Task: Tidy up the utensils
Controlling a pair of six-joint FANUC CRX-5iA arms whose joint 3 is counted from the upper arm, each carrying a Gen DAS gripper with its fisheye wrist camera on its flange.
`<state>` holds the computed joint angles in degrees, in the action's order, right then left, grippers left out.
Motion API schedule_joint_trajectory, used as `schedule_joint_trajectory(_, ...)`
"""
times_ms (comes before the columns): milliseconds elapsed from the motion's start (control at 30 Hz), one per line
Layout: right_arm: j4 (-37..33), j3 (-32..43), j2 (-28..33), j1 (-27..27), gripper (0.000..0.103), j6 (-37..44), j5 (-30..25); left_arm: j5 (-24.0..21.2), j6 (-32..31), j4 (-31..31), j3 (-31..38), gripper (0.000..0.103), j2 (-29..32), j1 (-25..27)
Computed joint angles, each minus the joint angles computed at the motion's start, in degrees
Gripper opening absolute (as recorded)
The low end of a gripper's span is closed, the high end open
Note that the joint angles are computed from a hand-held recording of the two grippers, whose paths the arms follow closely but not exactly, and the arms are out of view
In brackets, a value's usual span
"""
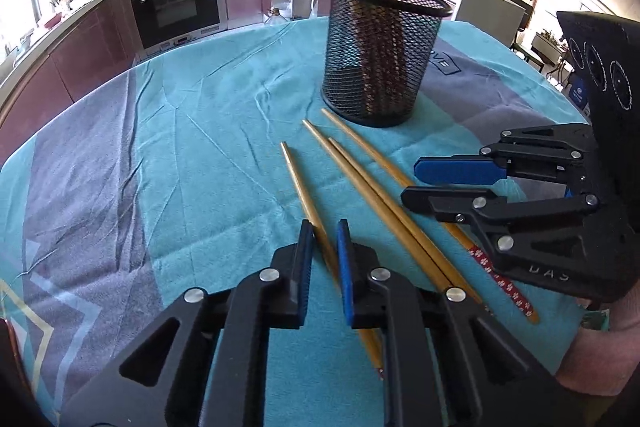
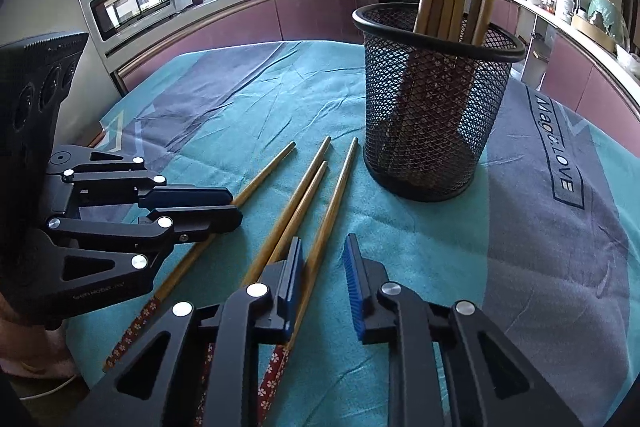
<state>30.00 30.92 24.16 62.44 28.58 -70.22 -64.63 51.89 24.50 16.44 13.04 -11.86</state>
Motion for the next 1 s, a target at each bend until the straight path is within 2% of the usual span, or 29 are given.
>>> schedule_joint_trajectory(67, -0.2, 0.3, 0.2, -0.2, 0.018, -0.1, 0.0, 0.0, 1.1, -0.5, 0.4, 0.020, 0.2, 0.2)
schedule_joint_trajectory(200, -0.2, 1.4, 1.0, -0.6, 0.018, 0.0, -0.1, 0.2, 1.5, -0.5, 0.9, 0.021, 0.7, 0.2)
schedule_joint_trajectory(233, -0.2, 1.4, 1.0, -0.7, 0.017, -0.2, 0.0, 0.4, 1.7, -0.7, 1.1, 0.021, 0.8, 0.0)
schedule_joint_trajectory(267, -0.1, 1.4, 1.0, -0.7, 0.012, -0.4, 0.0, 0.5, 2.0, -0.9, 1.2, 0.021, 0.9, -0.1)
schedule_joint_trajectory(367, -0.2, 0.1, 0.2, -0.9, 0.007, -2.2, 1.3, 1.1, 2.8, -1.3, 1.0, 0.018, 0.7, -0.4)
schedule_joint_trajectory(433, 0.0, -0.8, -0.3, -0.9, 0.005, -3.0, 2.0, 1.4, 2.9, -1.2, 0.7, 0.012, 0.5, -0.4)
schedule_joint_trajectory(533, 0.4, -2.1, -1.2, -0.8, 0.005, -3.8, 3.3, 1.4, 3.1, -0.3, 0.3, 0.010, 0.3, -0.1)
schedule_joint_trajectory(800, 1.8, -5.9, -4.3, -0.2, 0.005, -6.0, 6.6, 2.5, 2.3, 1.7, -1.0, 0.008, -0.8, 0.3)
schedule_joint_trajectory(1000, 3.6, -9.2, -7.0, 0.3, 0.005, -8.8, 9.4, 2.8, 0.4, 5.3, -2.0, 0.008, -1.9, 1.2)
